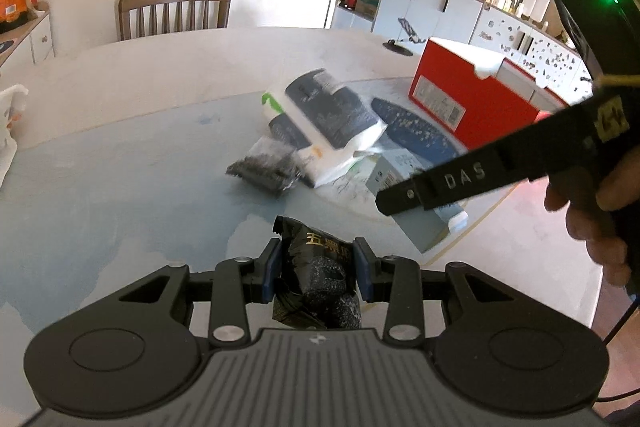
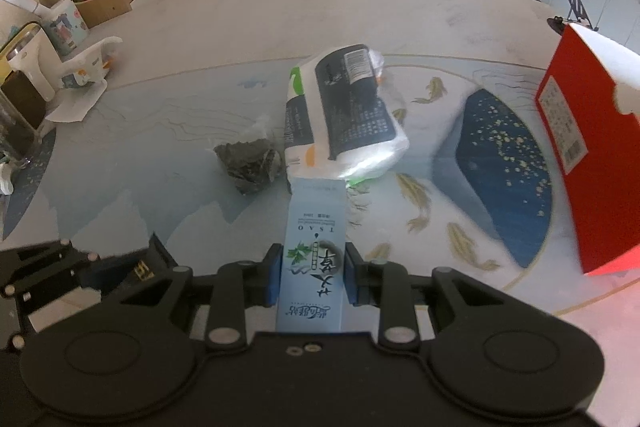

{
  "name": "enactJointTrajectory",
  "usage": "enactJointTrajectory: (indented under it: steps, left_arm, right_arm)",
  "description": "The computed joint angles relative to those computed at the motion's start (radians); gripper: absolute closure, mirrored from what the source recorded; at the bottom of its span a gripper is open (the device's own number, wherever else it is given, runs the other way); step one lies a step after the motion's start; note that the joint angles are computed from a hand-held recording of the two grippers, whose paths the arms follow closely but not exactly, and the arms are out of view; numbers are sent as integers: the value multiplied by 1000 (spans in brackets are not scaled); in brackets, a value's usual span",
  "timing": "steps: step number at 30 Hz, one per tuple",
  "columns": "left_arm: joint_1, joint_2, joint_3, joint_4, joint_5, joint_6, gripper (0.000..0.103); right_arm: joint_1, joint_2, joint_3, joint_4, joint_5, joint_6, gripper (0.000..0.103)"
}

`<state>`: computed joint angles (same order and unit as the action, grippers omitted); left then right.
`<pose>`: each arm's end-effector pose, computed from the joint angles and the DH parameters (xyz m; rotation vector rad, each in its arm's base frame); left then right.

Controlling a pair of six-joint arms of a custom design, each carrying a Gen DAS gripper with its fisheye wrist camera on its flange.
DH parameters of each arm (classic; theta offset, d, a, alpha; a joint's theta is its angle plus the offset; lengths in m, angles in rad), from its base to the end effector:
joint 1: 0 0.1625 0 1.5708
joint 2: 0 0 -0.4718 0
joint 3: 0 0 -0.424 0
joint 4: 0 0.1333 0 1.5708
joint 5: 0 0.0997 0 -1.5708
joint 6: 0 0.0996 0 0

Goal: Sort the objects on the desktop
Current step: 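Carry the black snack bag and milk carton over the shoebox with both grippers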

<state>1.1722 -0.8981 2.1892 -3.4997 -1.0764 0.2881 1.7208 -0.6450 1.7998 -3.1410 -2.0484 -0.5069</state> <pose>-0.0445 -0.5708 0.1129 0.6591 2.4755 -0.8772 0.1874 -0.6546 0.0176 0.7045 -2.4760 0.4221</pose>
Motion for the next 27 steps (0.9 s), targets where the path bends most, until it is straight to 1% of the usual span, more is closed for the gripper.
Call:
enactJointTrajectory:
  steps: [9,14,18,24,27]
  left_arm:
    - [-48,4,-36,36,2,-32,68]
    - [-75,18,-66,63,1,-40,68]
    - [-103,35,-91,75,15,-41,67]
    - [-143,73,-143,90,33,-73,67]
    - [-164,103,-177,96,37,-80,67]
  right_arm:
    - [-12,-75,36,18,31,-9,74]
    - [-22,-126,46,60,53,-14,74]
    - [-31,-169,54,86,78,-33,74]
    - [-60,-226,50,119,119,-53,74]
    - [-75,-255,46,135,138,-78,74]
